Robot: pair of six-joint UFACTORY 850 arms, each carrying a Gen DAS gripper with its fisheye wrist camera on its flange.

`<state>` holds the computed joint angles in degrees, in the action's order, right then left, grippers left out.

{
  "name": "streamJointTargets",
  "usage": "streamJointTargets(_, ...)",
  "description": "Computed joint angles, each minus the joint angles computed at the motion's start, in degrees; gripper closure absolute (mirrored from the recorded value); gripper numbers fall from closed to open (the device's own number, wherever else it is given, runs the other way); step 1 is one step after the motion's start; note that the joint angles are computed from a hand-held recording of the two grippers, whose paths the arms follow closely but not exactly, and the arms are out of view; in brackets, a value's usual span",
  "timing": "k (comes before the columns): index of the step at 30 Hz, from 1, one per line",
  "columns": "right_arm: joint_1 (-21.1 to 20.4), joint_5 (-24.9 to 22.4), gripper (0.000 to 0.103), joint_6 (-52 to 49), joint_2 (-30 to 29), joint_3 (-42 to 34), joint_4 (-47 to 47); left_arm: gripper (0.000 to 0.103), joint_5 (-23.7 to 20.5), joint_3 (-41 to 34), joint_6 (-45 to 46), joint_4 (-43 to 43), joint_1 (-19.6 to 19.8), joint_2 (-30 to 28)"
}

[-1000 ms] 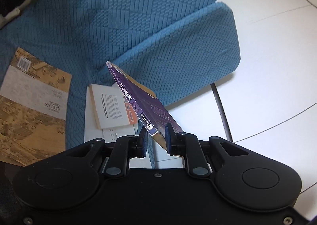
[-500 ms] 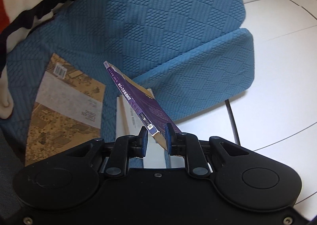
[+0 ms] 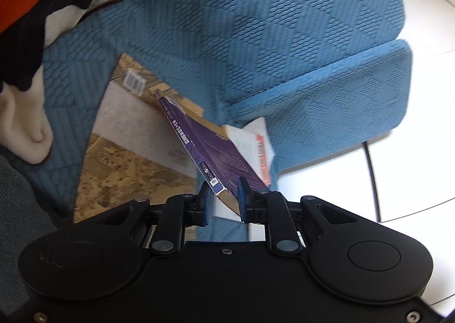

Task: Organize objects
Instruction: 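Lower the purple paperback onto the tan paperback with both grippers, then open both grippers and withdraw them from the stacked paperbacks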

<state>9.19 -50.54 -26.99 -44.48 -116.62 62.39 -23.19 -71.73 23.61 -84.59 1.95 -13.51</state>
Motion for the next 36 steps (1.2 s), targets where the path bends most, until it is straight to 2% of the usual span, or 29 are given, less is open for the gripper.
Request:
streamJointTargets(6, 0.58, 1.32, 0.078, -1.89, 0.75, 2.96, -1.14, 0.086, 0.77, 0.75, -0.81, 1.49, -0.01, -0.61)
streamJointTargets(11, 0.94, 1.27, 0.078, -2.17, 0.62, 2.91, -4.42, 0.085, 0.44, 0.45, -8.24, 9.13, -0.27, -1.18)
streamJointTargets(13, 0.98, 0.82, 0.079, -1.07, 0.29, 2.7, -6.0, 0.085, -0.2, -0.06, -13.06, 13.75, -0.39, -1.69)
streamJointTargets(16, 1.2, 0.48, 0.079, 1.81, 0.09, 2.89, -9.11, 0.083, -0.97, -1.95, -24.19, 27.2, -1.29, -2.7)
streamJointTargets(22, 1.52, -1.15, 0.076, 6.17, -1.06, 1.94, -12.86, 0.08, -2.27, -4.17, -37.22, 42.48, -2.52, -4.14)
streamJointTargets(24, 1.7, -2.03, 0.071, 7.59, -1.62, 0.81, -15.25, 0.068, -3.52, -5.49, -42.43, 49.1, -3.02, -4.82)
streamJointTargets(28, 1.8, -5.28, 0.071, 11.53, -3.58, -3.34, -22.49, 0.061, -4.47, -6.72, -48.72, 57.34, -4.07, -5.17)
streamJointTargets(30, 1.18, -6.9, 0.071, 10.92, -4.11, -4.44, -21.8, 0.049, -4.42, -6.89, -50.88, 59.9, -4.4, -4.84)
streamJointTargets(32, 0.72, -7.65, 0.071, 9.85, -3.93, -4.67, -21.28, 0.049, -4.76, -7.5, -54.76, 64.86, -5.03, -4.62)
streamJointTargets(36, 0.27, -7.53, 0.071, 7.39, -3.14, -5.71, -21.67, 0.046, -5.48, -9.01, -57.66, 68.84, -5.67, -4.39)
